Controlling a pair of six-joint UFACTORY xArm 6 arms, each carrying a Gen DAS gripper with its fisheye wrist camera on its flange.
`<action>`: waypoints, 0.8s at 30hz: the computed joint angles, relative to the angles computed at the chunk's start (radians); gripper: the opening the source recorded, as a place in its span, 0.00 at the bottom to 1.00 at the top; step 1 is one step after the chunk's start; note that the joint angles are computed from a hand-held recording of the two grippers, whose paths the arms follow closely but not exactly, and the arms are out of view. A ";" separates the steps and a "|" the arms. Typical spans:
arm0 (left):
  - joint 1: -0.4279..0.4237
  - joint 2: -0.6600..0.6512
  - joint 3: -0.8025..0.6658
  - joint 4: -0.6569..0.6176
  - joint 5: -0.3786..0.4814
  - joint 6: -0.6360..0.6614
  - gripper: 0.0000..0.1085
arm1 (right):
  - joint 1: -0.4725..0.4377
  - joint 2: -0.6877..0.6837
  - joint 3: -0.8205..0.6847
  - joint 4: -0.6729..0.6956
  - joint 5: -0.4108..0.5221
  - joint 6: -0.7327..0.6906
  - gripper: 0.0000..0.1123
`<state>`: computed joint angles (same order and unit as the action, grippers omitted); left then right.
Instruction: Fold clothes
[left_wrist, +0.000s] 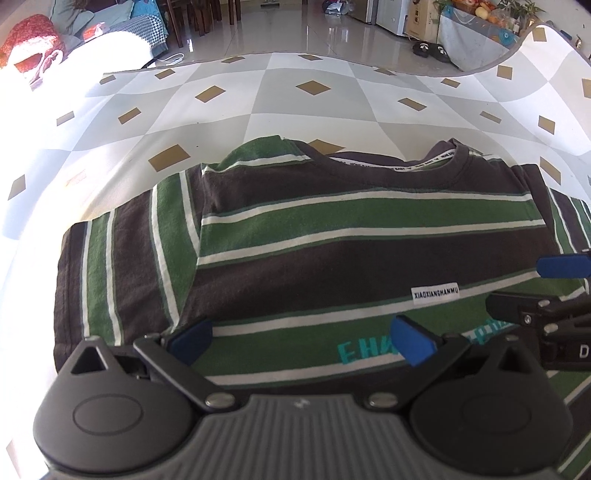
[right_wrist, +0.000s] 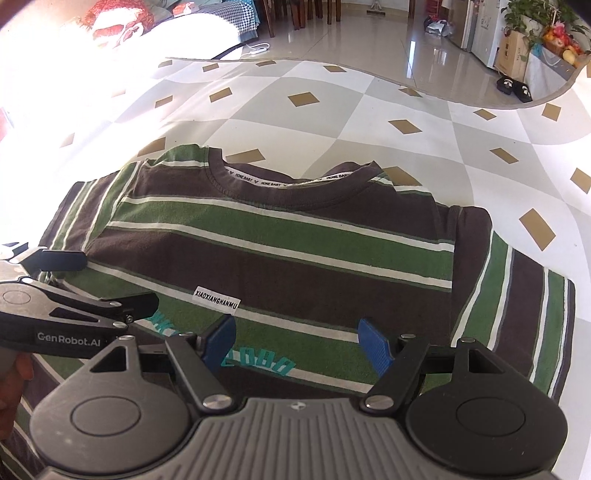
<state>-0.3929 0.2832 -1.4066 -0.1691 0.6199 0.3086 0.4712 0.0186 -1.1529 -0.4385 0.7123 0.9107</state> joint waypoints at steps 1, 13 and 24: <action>-0.001 0.008 -0.007 -0.005 0.008 0.007 0.95 | -0.001 0.007 -0.004 0.005 0.010 -0.004 0.64; 0.018 0.036 -0.020 0.041 -0.032 -0.073 0.95 | -0.019 0.011 0.007 -0.118 0.057 0.136 0.64; 0.023 0.031 -0.007 0.090 -0.058 -0.149 0.95 | -0.027 0.010 0.014 -0.163 0.063 0.194 0.65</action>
<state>-0.3695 0.3146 -1.4135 -0.0793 0.5614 0.1601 0.4441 0.0282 -1.1392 -0.6015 0.7749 1.1045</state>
